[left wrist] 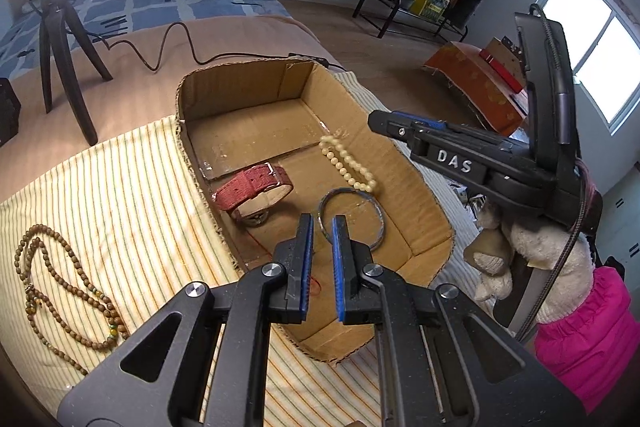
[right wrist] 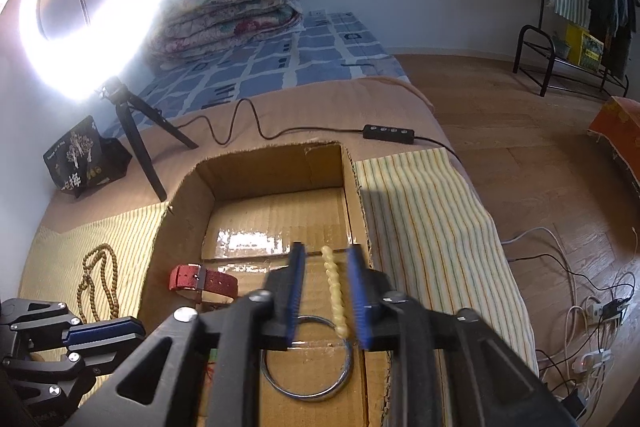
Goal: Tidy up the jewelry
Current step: 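Lower the pendant into the box and open the left tool while the right tool releases the bracelet, then move both open tools back toward the wooden bead necklace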
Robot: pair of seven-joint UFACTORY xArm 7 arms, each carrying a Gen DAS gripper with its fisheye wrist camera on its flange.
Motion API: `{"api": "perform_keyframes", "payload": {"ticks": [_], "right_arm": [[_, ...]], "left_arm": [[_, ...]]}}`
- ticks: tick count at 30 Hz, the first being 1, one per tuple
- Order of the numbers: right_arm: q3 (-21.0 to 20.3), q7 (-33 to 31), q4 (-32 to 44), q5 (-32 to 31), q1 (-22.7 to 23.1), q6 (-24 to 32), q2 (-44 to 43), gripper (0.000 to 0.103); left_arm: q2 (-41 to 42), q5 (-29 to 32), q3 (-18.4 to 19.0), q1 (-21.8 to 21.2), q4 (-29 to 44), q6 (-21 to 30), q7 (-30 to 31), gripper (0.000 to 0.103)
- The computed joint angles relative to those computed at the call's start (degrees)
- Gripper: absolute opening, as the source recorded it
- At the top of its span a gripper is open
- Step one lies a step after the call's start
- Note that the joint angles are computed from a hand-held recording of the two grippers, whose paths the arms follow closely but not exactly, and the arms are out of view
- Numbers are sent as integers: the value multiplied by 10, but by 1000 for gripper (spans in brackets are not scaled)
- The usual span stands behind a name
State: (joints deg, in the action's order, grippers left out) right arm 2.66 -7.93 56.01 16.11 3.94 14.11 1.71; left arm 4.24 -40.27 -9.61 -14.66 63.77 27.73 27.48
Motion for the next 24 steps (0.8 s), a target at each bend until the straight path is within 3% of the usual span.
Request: {"api": "perform_keyframes", "payload": {"ticks": [13, 18, 22, 24], "right_arm": [[-4, 60, -37, -51, 8, -6, -59, 29], [-1, 99, -66, -87, 9, -17, -105, 52], [-2, 110, -83, -92, 19, -19, -134, 61], [3, 121, -92, -100, 21, -22, -149, 68]], "left_arm": [[-64, 26, 19, -4, -51, -17, -10, 7], [-104, 49, 34, -8, -81, -26, -19, 7], [-137, 68, 51, -8, -105, -26, -28, 7], [-157, 80, 59, -6, -121, -32, -32, 21]]}}
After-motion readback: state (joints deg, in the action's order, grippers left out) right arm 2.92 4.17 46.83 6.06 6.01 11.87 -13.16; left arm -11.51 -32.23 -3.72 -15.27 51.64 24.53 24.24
